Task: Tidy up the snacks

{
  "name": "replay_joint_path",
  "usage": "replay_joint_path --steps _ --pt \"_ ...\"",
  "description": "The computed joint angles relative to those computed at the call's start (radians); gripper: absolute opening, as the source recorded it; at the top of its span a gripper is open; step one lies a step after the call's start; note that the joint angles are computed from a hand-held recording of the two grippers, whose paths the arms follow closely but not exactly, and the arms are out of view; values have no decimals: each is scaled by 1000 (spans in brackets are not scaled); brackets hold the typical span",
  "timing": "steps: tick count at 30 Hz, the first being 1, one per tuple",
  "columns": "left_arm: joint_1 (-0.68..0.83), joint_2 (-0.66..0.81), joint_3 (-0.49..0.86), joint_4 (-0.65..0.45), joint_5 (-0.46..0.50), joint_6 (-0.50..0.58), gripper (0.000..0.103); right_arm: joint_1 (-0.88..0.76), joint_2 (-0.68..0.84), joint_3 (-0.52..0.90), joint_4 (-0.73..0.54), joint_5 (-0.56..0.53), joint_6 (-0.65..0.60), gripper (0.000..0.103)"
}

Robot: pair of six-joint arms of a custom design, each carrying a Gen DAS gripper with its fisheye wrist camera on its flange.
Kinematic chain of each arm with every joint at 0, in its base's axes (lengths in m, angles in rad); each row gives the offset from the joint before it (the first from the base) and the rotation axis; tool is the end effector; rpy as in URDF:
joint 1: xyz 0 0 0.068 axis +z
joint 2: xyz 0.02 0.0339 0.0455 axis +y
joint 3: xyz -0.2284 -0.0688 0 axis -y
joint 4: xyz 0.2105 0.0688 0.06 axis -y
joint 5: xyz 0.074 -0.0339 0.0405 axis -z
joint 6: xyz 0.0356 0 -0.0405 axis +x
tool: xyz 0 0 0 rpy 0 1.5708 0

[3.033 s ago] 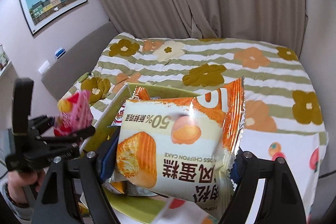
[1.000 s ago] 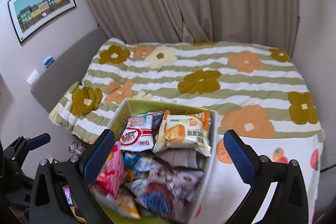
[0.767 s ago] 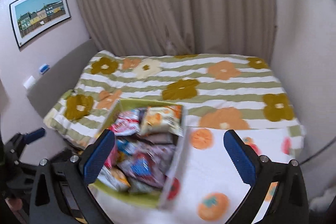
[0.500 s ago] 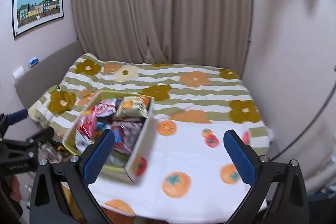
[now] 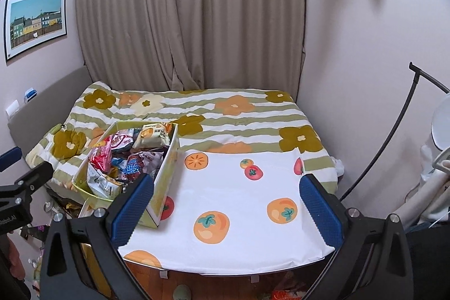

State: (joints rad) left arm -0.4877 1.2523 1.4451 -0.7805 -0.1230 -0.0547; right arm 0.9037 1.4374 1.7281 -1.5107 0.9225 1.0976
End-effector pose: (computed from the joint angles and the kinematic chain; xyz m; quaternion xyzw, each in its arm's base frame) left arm 0.2093 -0.1061 0.3690 0.1607 0.8656 -0.0740 0.4684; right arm 0.1503 0.1450 0.3680 0.1627 0.8701 -0.1050 0.4533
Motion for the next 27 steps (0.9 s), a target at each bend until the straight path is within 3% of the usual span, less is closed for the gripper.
replay_joint_path --steps 27 --pt "-28 14 23 3 -43 -5 103 -16 -28 -47 40 6 -16 103"
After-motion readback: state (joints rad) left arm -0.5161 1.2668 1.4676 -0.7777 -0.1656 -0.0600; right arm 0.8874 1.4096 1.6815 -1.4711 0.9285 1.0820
